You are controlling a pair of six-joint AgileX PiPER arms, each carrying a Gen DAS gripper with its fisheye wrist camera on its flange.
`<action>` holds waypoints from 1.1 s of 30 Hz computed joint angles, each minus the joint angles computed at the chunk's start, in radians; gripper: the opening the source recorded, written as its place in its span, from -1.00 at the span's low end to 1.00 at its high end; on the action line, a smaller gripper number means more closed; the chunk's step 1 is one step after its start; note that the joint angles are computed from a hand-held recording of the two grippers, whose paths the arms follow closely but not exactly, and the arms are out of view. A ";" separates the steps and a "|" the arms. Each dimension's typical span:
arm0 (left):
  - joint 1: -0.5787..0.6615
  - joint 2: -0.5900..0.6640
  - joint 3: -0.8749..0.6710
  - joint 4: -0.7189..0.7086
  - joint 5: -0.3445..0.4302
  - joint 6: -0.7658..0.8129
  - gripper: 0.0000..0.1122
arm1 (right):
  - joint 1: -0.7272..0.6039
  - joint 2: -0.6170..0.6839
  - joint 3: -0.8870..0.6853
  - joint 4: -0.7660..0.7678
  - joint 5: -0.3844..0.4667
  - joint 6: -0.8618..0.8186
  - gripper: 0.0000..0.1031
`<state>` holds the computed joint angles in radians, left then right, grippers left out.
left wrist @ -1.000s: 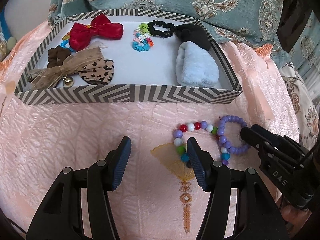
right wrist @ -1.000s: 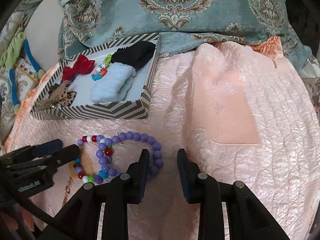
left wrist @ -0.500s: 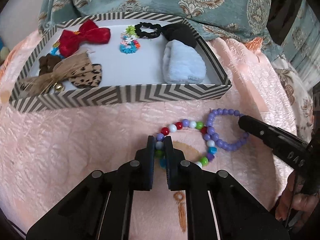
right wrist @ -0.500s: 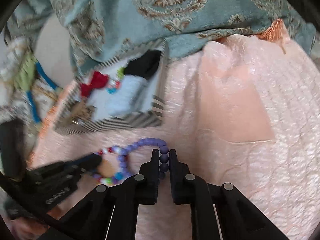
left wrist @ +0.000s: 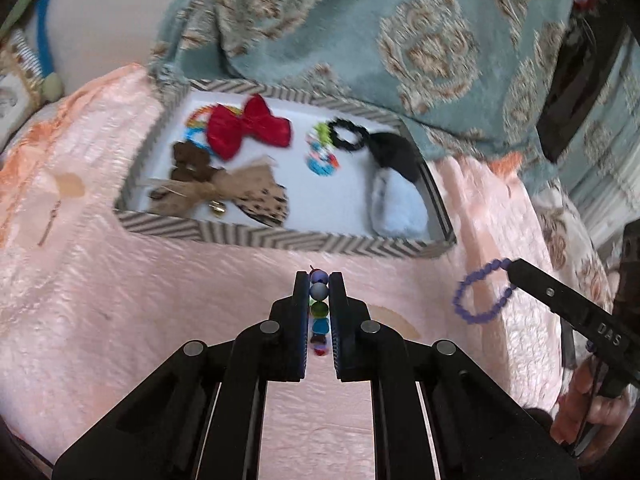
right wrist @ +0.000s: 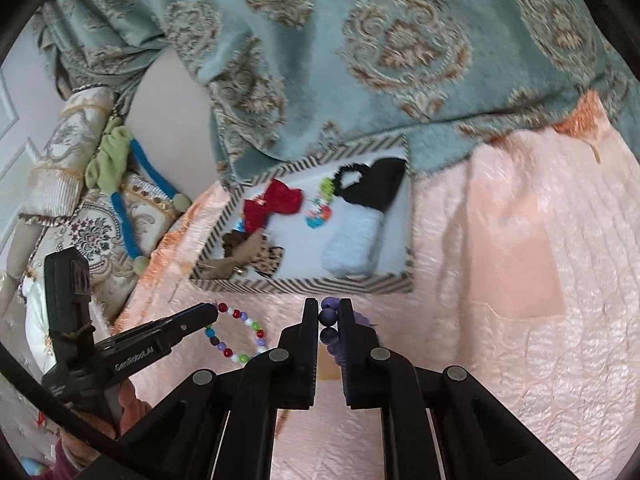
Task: Organize jewelry
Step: 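Carry both bracelets with both grippers into the box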
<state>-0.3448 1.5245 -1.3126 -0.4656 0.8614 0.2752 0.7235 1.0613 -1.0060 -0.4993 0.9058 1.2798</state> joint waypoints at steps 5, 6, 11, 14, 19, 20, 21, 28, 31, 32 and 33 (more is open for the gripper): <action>0.036 0.001 -0.031 0.038 0.009 -0.061 -0.85 | -0.027 0.046 -0.083 0.035 0.000 -0.088 -0.83; 0.040 0.006 -0.047 0.044 0.015 -0.068 -0.85 | -0.033 0.059 -0.101 0.043 -0.001 -0.107 -0.83; 0.029 0.019 -0.122 0.084 0.017 -0.107 -0.85 | -0.080 0.142 -0.194 0.096 -0.022 -0.224 -0.83; 0.017 0.036 -0.167 0.112 0.023 -0.122 -0.85 | -0.116 0.189 -0.230 0.137 -0.037 -0.281 -0.83; 0.000 0.081 -0.245 0.145 0.041 -0.145 -0.85 | -0.181 0.270 -0.289 0.230 -0.052 -0.409 -0.83; -0.002 0.093 -0.261 0.147 0.046 -0.147 -0.85 | -0.192 0.281 -0.299 0.251 -0.051 -0.436 -0.83; -0.003 0.102 -0.274 0.149 0.051 -0.149 -0.85 | -0.202 0.296 -0.310 0.263 -0.054 -0.453 -0.83; -0.037 0.199 -0.377 0.180 0.073 -0.195 -0.85 | -0.265 0.366 -0.346 0.372 -0.085 -0.583 -0.83; -0.049 0.236 -0.413 0.192 0.080 -0.211 -0.85 | -0.297 0.394 -0.344 0.425 -0.105 -0.631 -0.83; -0.053 0.251 -0.429 0.197 0.084 -0.217 -0.85 | -0.306 0.399 -0.340 0.438 -0.111 -0.644 -0.83; -0.057 0.268 -0.449 0.202 0.089 -0.224 -0.85 | -0.318 0.408 -0.335 0.456 -0.119 -0.660 -0.83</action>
